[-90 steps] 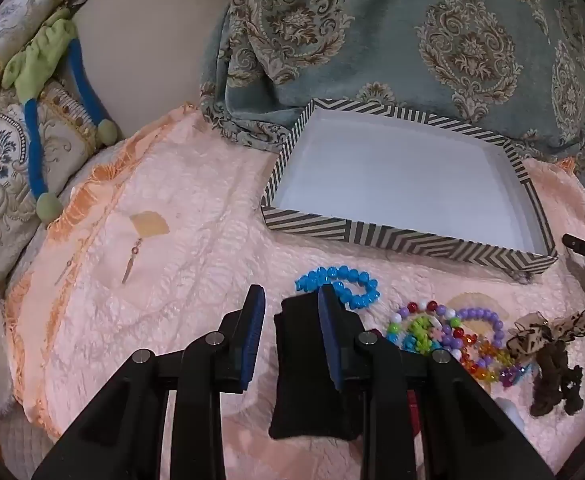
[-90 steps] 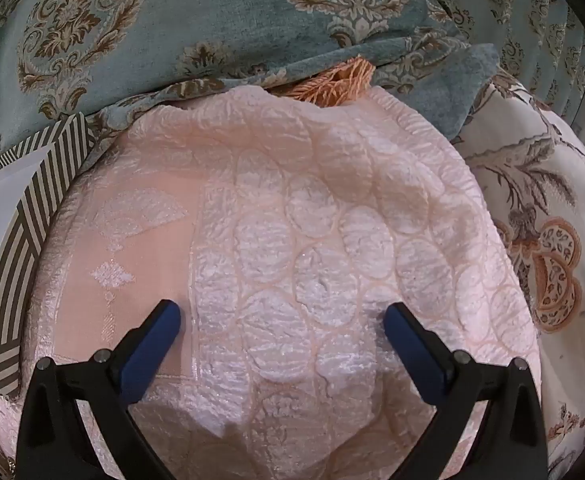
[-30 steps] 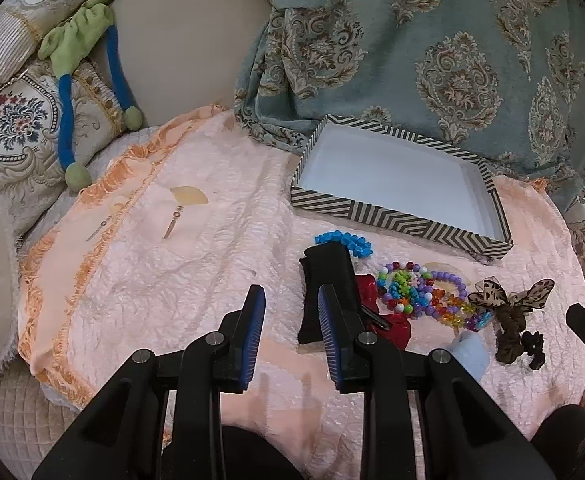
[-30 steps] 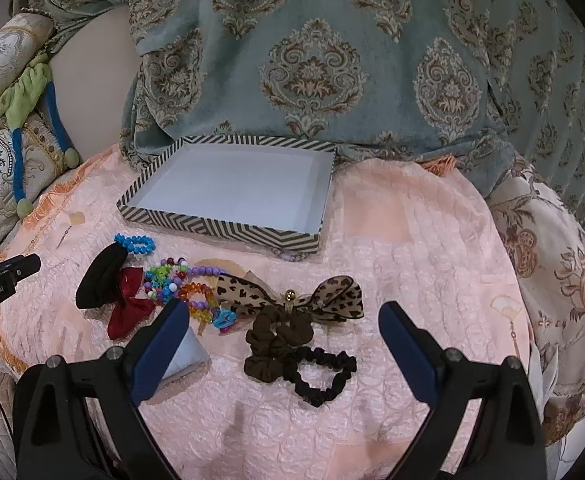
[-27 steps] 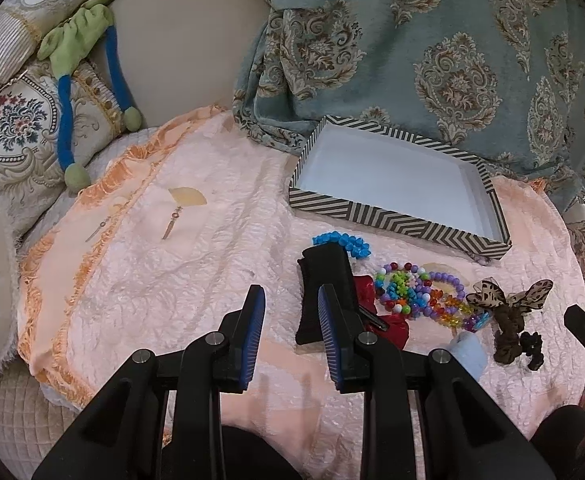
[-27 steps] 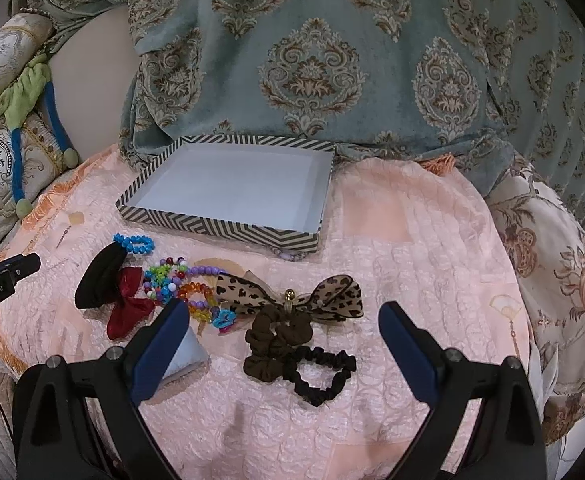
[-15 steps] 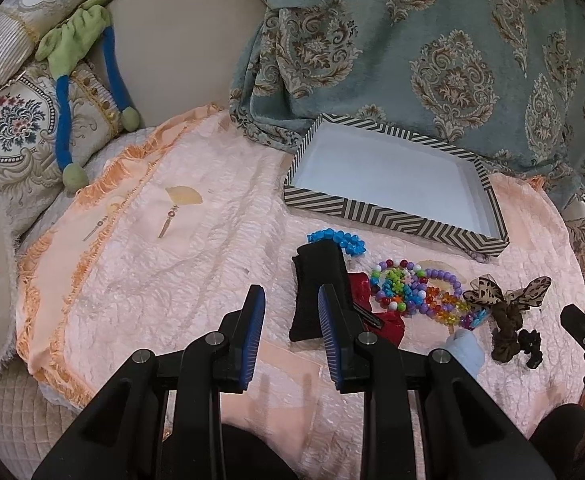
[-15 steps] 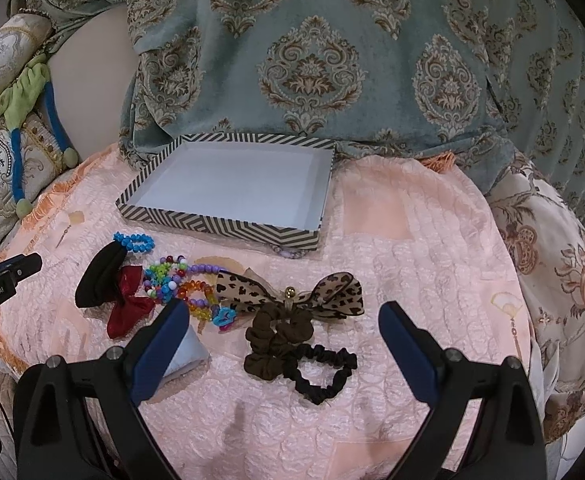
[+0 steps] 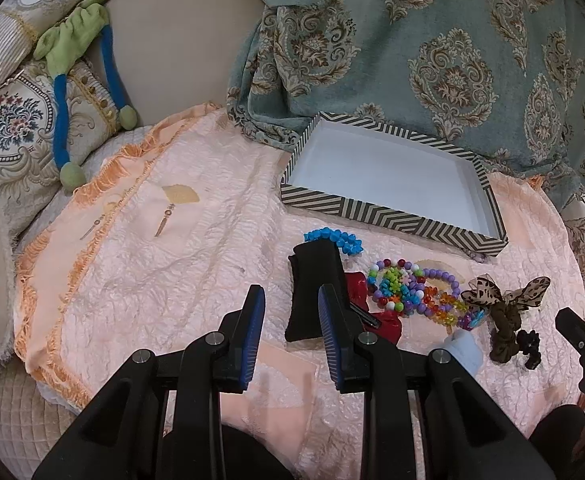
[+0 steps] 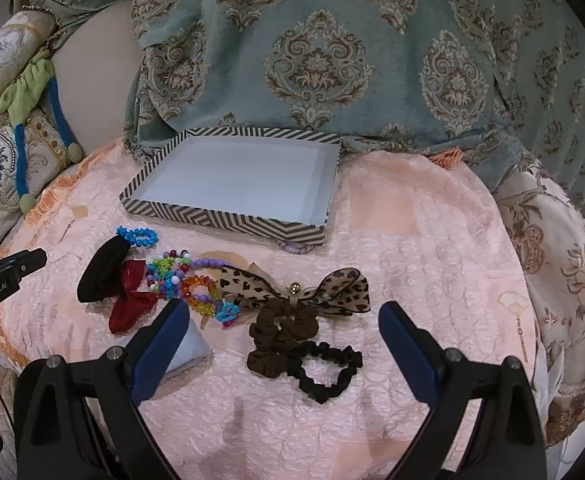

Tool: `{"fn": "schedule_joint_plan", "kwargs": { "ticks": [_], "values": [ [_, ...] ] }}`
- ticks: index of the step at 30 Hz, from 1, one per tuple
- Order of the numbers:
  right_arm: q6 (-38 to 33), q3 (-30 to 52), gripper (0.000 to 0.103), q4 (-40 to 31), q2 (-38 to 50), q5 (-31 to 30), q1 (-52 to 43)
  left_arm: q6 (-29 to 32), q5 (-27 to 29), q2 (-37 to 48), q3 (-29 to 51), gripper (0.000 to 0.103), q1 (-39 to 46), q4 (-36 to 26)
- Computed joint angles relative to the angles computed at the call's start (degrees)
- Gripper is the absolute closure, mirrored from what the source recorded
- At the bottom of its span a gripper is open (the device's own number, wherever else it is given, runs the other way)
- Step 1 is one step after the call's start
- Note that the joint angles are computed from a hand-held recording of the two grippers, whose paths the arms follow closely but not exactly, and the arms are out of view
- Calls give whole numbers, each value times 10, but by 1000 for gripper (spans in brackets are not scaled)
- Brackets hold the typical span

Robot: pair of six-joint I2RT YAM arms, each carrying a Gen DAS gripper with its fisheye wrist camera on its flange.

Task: Organize jewelry
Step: 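Position the left gripper over the black velvet hair clip, then close the left gripper on the black velvet hair clip and lift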

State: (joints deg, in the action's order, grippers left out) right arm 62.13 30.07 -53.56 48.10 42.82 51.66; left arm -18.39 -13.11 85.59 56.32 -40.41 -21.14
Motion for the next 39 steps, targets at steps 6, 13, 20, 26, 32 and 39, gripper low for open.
{"fn": "schedule_joint_plan", "kwargs": {
  "ticks": [6,13,20,26,32,39],
  "values": [
    [-15,-3,5,10,-7,-8,-8,-1,4,10,5,92,0,0],
    [-18,-4,5,12,-6,-10,-11,-2,9,15,2,92,6,2],
    [-27,-13,5,21,-12,-20,-23,-2,13,16,-1,92,8,4],
    [-24,-14,5,19,-16,-17,-20,-2,19,15,-2,92,11,2],
    [-25,-17,5,13,-29,-22,-24,-1,46,8,-5,92,29,-3],
    [-30,-20,5,8,-42,-21,-29,-18,92,14,-1,92,57,-10]
  ]
}}
